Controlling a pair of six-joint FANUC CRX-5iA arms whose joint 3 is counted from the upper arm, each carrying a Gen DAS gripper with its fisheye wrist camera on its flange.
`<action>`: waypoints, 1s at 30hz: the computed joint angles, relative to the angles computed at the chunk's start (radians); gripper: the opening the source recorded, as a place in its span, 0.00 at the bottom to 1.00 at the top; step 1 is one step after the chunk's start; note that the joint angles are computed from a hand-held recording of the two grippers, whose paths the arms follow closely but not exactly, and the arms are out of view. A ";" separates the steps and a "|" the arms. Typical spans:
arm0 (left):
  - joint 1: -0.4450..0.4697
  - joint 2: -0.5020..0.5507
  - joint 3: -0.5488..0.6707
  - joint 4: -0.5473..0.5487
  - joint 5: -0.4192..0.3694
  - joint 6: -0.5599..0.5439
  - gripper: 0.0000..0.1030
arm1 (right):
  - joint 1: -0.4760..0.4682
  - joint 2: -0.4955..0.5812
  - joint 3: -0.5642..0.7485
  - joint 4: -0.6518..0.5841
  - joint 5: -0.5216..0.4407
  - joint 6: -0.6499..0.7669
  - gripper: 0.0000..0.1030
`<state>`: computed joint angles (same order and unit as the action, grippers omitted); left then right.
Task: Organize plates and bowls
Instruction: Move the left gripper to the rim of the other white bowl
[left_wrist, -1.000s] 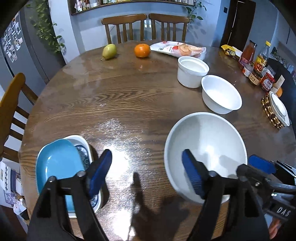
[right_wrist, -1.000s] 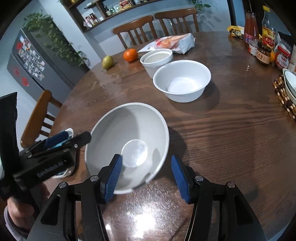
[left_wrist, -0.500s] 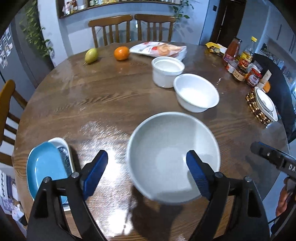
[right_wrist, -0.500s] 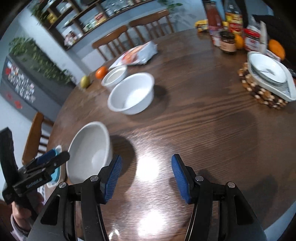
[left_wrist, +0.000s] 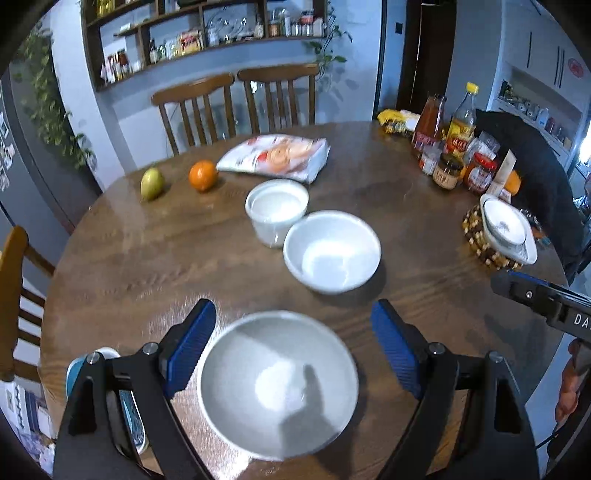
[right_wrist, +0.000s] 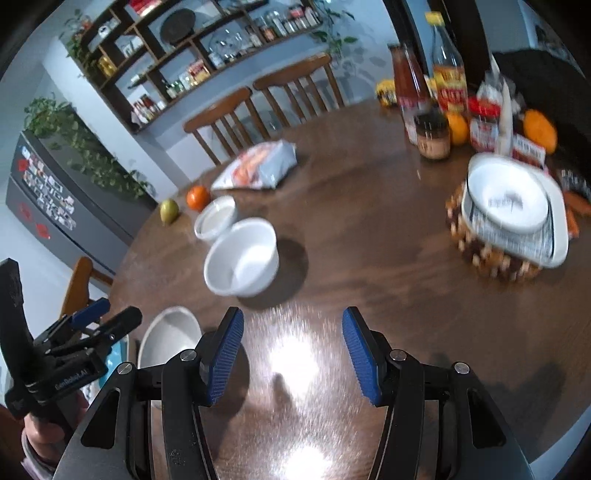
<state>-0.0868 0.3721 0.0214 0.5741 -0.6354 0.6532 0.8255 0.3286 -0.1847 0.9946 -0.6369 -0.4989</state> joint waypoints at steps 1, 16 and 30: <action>-0.008 -0.003 0.002 0.005 0.012 -0.003 0.83 | -0.004 -0.002 0.001 0.011 0.002 0.001 0.55; -0.083 0.073 0.203 -0.152 0.074 0.175 0.85 | -0.084 0.018 0.110 0.042 0.024 0.219 0.55; -0.115 0.286 0.532 -0.543 -0.155 0.598 0.85 | -0.143 0.208 0.398 -0.424 0.036 0.729 0.55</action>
